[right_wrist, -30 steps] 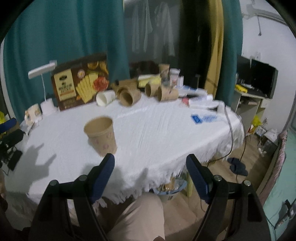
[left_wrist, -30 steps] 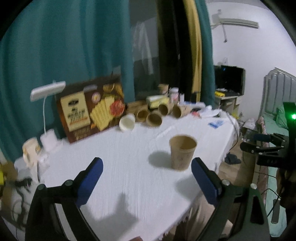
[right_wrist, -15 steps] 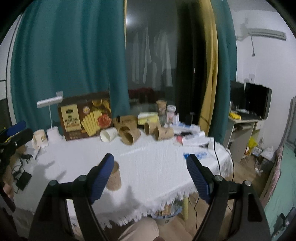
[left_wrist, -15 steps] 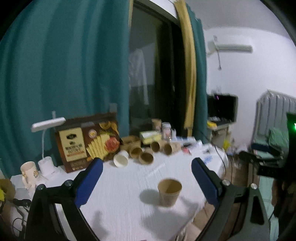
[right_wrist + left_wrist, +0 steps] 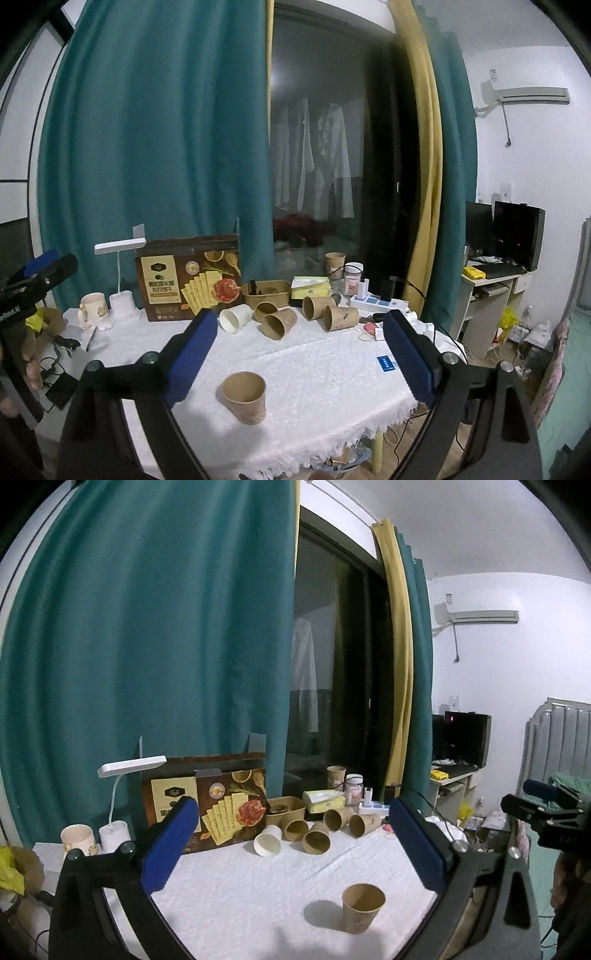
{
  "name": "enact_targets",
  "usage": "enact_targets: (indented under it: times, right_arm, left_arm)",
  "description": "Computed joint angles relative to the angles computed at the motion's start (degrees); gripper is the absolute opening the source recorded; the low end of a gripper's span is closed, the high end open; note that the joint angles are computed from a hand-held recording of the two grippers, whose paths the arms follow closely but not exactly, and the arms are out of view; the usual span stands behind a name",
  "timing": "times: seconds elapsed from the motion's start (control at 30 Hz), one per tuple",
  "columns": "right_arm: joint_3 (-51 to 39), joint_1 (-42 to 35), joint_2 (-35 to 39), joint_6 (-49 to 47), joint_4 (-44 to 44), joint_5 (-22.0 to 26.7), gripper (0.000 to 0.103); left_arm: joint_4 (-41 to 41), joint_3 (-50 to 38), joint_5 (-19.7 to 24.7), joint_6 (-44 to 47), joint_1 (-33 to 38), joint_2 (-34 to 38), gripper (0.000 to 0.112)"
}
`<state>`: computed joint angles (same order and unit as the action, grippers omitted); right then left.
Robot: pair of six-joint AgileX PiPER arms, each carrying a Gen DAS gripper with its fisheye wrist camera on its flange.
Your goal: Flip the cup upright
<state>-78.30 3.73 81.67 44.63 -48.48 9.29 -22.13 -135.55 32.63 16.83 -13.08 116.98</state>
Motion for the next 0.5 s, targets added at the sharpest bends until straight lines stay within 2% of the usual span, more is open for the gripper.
enact_targets:
  times: [0.23,0.5]
  right_arm:
    - [-3.74,0.07,4.22,-11.84,12.15,1.15,0.090]
    - [-5.83,-0.15,6.53,-16.96,17.15,1.28,0.090]
  left_arm:
    - [0.56,-1.11,2.52,1.22,0.13,1.72,0.103]
    - [1.34,-3.73,4.15,-0.19,0.22,3.80,0.103]
